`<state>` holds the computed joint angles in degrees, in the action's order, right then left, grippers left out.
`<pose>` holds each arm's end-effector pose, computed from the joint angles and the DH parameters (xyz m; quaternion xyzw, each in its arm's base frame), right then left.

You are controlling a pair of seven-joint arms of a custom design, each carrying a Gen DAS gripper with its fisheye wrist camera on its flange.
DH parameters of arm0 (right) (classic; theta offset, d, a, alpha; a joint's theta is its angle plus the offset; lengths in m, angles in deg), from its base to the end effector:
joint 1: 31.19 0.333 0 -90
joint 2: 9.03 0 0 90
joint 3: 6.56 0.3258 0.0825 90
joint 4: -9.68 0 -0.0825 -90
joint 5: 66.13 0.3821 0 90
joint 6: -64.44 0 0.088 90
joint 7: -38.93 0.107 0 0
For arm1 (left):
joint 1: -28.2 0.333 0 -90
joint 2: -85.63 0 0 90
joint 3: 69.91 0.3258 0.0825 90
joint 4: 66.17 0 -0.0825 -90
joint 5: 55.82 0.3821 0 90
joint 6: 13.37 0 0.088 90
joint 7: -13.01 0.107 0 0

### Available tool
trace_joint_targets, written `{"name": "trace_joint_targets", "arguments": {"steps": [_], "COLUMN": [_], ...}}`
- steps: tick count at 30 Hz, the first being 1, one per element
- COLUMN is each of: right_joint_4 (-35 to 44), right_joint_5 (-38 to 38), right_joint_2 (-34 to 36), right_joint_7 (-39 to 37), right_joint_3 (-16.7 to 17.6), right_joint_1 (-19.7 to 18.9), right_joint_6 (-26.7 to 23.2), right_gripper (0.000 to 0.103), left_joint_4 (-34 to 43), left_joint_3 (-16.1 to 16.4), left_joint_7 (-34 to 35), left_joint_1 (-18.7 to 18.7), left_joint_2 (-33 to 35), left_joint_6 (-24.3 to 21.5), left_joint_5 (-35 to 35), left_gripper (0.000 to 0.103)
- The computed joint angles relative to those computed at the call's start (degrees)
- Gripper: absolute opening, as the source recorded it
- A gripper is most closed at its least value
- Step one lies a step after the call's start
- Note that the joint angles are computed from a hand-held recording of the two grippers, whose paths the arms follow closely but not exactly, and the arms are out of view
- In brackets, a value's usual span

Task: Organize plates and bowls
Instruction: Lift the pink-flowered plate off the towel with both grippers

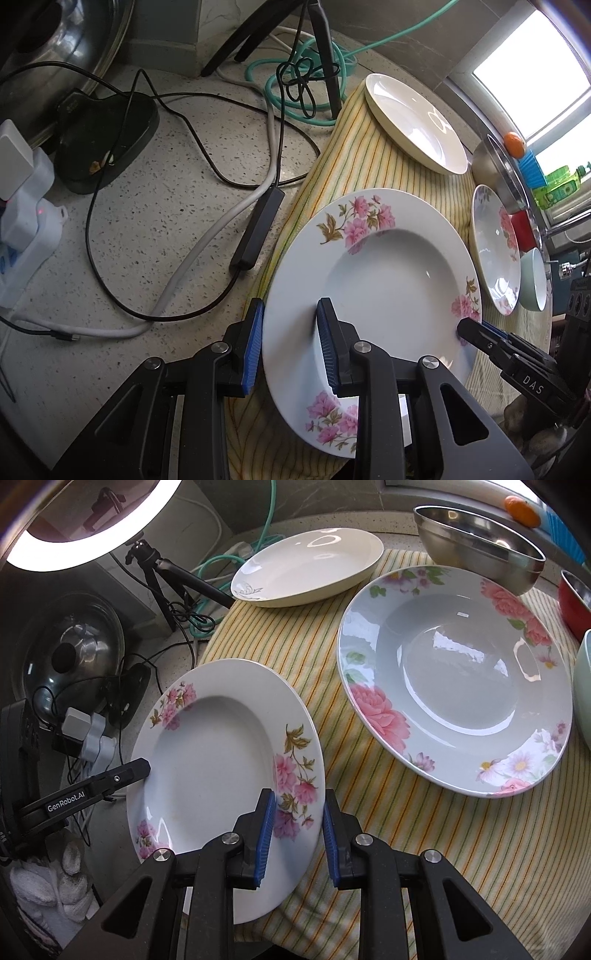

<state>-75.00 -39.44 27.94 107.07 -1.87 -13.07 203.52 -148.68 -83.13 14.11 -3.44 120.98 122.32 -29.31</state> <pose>0.6924 0.2793 0.3393 -0.8200 0.5167 0.0390 0.2433 0.5599 -0.4972 0.3799 -0.8548 0.4768 -0.1975 0.0541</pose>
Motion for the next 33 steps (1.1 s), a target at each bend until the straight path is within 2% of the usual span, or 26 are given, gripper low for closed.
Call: {"name": "trace_joint_targets", "arguments": {"steps": [20, 33], "right_joint_4": [-3.26, -5.74], "right_joint_5": [0.96, 1.69], "right_joint_2": [-2.29, -3.87], "right_joint_7": [-1.34, -2.13], "right_joint_3": [-0.43, -0.65], "right_joint_1": [-1.61, -2.76], "right_joint_6": [-0.06, -0.17], "right_gripper": [0.023, 0.023], "left_joint_4": [4.84, 10.59], "left_joint_3": [-0.29, 0.17], "left_joint_7": [1.88, 3.79], "left_joint_1": [-1.93, -3.87], "left_joint_2": [2.82, 6.1], "left_joint_6": [-2.38, -5.5], "left_joint_5": [-0.93, -1.79], "left_gripper": [0.027, 0.027]}}
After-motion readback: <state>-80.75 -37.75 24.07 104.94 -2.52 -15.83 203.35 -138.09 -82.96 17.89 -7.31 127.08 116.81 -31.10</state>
